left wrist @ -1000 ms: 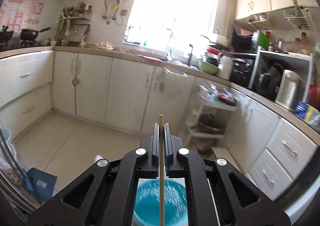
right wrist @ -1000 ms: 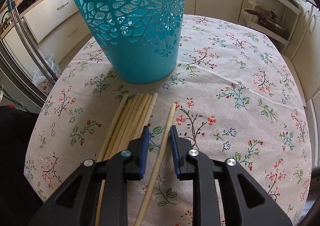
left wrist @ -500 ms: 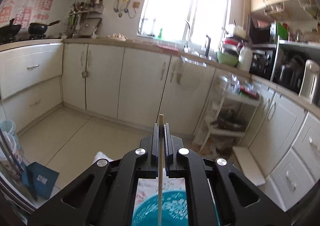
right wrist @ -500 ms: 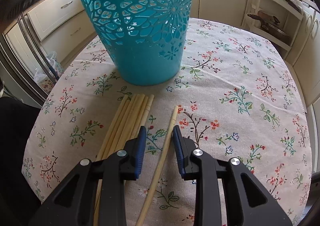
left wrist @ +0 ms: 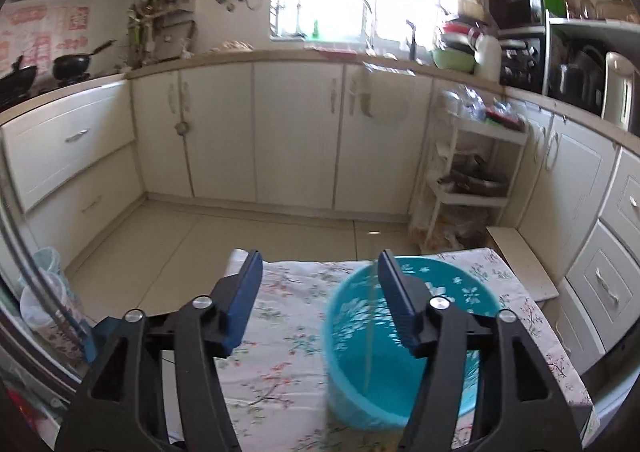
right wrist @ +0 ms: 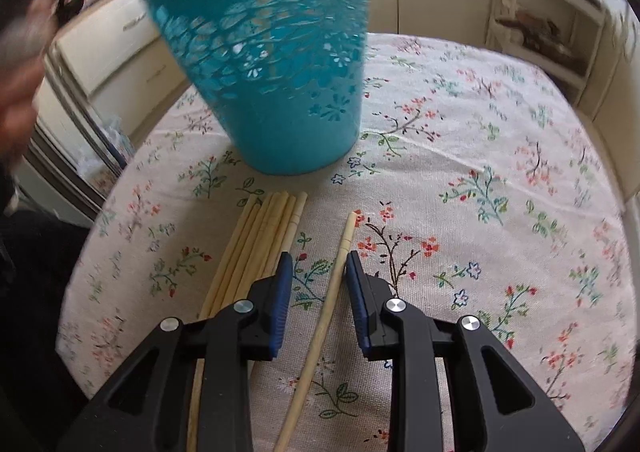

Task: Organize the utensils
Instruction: 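Lift the chopstick with the left tool and release it into the teal cup, then grasp one wooden chopstick with the right tool and lift it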

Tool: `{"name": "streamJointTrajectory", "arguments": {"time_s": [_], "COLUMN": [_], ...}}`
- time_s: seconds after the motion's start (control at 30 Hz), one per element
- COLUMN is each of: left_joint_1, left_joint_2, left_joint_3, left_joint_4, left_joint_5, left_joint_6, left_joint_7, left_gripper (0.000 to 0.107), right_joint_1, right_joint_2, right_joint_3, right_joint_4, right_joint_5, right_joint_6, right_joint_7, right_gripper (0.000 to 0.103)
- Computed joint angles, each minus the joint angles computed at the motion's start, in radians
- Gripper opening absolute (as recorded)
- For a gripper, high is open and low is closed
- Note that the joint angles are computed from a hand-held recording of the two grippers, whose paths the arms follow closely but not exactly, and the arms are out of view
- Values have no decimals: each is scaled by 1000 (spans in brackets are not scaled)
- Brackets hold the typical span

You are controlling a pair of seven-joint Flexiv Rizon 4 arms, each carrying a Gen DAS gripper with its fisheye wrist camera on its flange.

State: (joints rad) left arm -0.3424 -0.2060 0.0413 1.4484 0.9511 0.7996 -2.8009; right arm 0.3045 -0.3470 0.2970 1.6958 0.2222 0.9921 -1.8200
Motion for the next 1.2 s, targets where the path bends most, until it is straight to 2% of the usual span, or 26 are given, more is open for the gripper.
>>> {"name": "streamJointTrajectory", "arguments": {"time_s": [0.07, 0.13, 0.27, 0.33, 0.57, 0.63, 0.67, 0.77, 0.87, 1.0, 1.2], "left_joint_1": [-6, 17, 66, 82, 113, 118, 118, 115, 114, 114, 109], "left_joint_2": [31, 49, 77, 86, 114, 117, 116, 112, 109, 107, 107], "left_joint_3": [13, 12, 6, -1, -22, -28, -32, -40, -43, -42, -41], "left_joint_4": [41, 76, 134, 147, 175, 178, 174, 166, 163, 164, 164], "left_joint_5": [33, 15, -36, -45, -43, -47, -46, -43, -49, -63, -61], "left_joint_6": [-3, 7, 37, 49, 52, 45, 36, 19, 17, 22, 16], "left_joint_7": [-62, -74, -76, -73, -62, -53, -48, -33, -17, -3, 0], "left_gripper": [67, 67, 67, 67, 74, 76, 77, 79, 80, 80, 82], "right_joint_1": [-9, 0, 49, 47, 67, 71, 68, 44, 4, -53, -60], "right_joint_2": [-4, 1, 18, 17, 26, 29, 30, 38, 59, 117, 173], "right_joint_3": [3, -5, -43, -42, -69, -71, -66, -47, -15, 32, 27], "right_joint_4": [-11, 1, 64, 63, 104, 119, 122, 121, 115, 97, 15], "right_joint_5": [27, 17, -96, -117, -238, -272, -273, -240, -151, 34, 234], "right_joint_6": [-8, 9, 82, 77, 105, 122, 124, 110, 97, 86, 52], "right_joint_7": [11, 29, 107, 126, 231, 242, 246, 243, 202, 87, -25], "right_gripper": [27, 26, 26, 25, 16, 6, 6, 6, 6, 6, 6]}}
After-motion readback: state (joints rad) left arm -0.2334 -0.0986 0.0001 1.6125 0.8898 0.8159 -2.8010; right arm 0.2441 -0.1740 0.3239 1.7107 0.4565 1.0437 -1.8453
